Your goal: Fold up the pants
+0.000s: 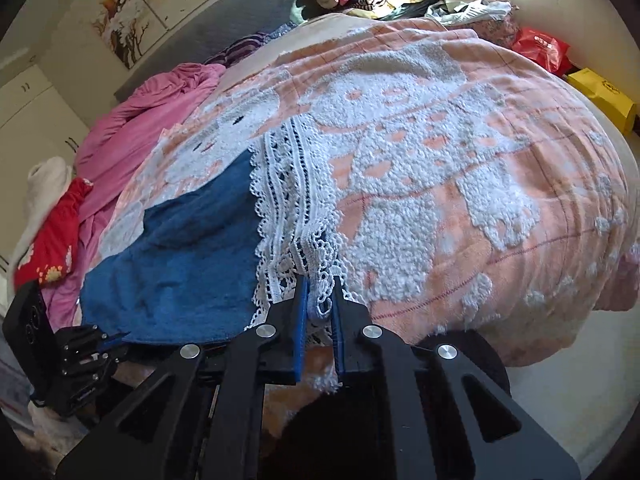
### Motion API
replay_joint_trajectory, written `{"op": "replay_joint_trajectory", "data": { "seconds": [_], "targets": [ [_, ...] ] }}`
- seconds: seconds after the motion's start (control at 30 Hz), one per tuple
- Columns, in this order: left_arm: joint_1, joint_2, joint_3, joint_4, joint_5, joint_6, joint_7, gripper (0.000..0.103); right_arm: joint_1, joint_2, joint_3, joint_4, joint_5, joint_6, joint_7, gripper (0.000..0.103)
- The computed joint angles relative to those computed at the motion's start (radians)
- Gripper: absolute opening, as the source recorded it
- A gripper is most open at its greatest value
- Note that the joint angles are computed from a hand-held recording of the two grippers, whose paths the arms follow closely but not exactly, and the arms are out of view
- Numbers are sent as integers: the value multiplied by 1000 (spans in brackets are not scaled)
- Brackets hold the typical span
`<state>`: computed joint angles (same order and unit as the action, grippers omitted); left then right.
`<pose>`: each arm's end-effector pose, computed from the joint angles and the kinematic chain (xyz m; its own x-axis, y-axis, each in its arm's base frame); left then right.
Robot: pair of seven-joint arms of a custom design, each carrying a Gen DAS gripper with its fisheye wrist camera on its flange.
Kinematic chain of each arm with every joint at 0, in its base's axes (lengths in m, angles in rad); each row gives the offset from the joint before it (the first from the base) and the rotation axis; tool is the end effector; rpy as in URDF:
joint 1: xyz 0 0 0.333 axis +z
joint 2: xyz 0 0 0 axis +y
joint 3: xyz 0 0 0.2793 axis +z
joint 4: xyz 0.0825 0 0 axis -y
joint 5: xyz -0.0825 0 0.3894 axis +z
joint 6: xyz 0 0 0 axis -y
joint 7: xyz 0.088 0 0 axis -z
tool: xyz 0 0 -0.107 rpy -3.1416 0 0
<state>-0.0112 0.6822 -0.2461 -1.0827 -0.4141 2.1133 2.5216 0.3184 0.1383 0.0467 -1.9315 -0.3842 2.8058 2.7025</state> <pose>0.7407 -0.1537 0.4497 -0.8389 -0.5378 0.0837 -0.4754 0.6492 -0.5937 0.5890 0.2431 0.4613 -0.2738 -0.8664 -0.4177 -0.6798 0.4815 -0.5532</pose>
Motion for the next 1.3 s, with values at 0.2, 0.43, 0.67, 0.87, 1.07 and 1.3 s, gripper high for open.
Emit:
{"op": "replay_joint_trajectory", "data": {
  "seconds": [0.2,0.43,0.67,0.87,1.07,1.3],
  "targets": [
    [-18,-3,14,-31,30,31,-22,1,27,-10,-5,28,-93,-127,44,32],
    [-1,-13,-2,-54,4,16,-17,19,38,-26,24,72,-208,-115,73,45],
    [39,-112,1,-173,-60,47,-10,30,49,195,60,319,50,-177,-275,45],
    [20,-105,84,-168,22,155,-161,36,66,207,30,297,108,-205,-294,45],
    [52,26,71,8,76,71,-309,36,61,207,36,298,141,-201,-342,50],
    [72,39,33,87,32,69,-282,41,64,127,1,228,79,-82,-301,58]
  ]
}}
